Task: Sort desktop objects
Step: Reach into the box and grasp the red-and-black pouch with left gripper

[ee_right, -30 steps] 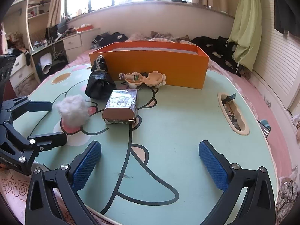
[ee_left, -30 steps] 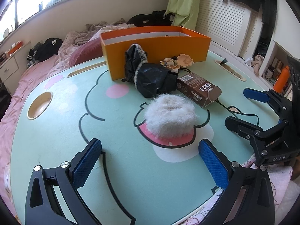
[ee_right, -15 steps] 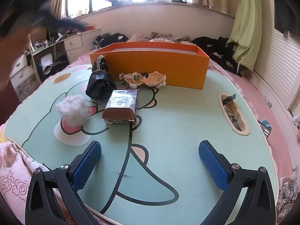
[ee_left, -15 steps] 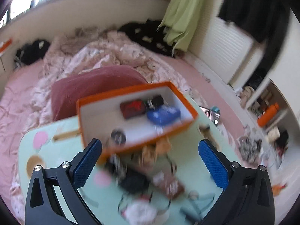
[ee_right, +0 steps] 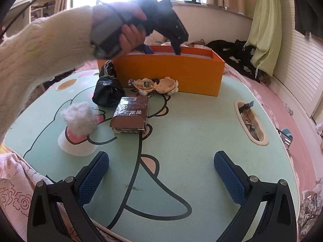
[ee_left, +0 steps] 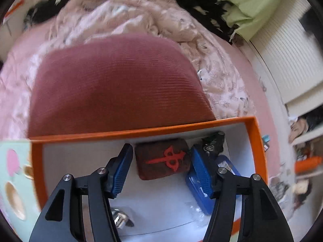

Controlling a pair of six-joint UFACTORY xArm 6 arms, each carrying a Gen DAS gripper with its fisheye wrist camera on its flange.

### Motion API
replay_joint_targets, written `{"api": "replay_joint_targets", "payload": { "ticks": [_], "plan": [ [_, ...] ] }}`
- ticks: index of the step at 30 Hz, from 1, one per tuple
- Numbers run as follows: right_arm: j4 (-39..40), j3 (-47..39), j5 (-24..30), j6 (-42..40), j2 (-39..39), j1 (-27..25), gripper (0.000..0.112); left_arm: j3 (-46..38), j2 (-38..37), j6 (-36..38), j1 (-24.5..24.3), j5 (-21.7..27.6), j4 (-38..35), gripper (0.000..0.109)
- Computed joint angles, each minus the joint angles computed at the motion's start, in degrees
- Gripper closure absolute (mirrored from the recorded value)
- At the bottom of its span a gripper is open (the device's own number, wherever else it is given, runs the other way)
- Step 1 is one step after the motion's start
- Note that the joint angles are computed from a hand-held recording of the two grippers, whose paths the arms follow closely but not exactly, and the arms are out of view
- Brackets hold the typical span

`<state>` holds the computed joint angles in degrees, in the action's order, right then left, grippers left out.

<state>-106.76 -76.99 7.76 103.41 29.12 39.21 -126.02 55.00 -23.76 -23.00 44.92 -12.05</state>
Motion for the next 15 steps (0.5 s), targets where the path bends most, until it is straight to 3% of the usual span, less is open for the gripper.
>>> {"api": "replay_joint_targets", "payload": {
  "ticks": [4, 8, 11, 15],
  "plan": [
    [0.2, -0.1, -0.1, -0.1, 0.1, -0.1, 0.009, 0.1, 0.3, 2.0, 0.2, 0.6, -1.9, 0.048],
    [0.4, -0.2, 0.0, -0.2, 0.2, 0.0, 0.009, -2.1, 0.1, 2.3, -1.4, 5.3, 7.2, 0.048],
    [0.3, -0.1, 0.0, -0.2, 0.1, 0.0, 0.009, -0.6, -1.3, 2.8, -2.7, 5.0, 13.9, 0.054],
    [0.3, -0.2, 0.0, -0.1, 0.1, 0.0, 0.009, 0.2, -1.8, 5.0, -2.3, 5.5, 12.5, 0.052]
  ]
}}
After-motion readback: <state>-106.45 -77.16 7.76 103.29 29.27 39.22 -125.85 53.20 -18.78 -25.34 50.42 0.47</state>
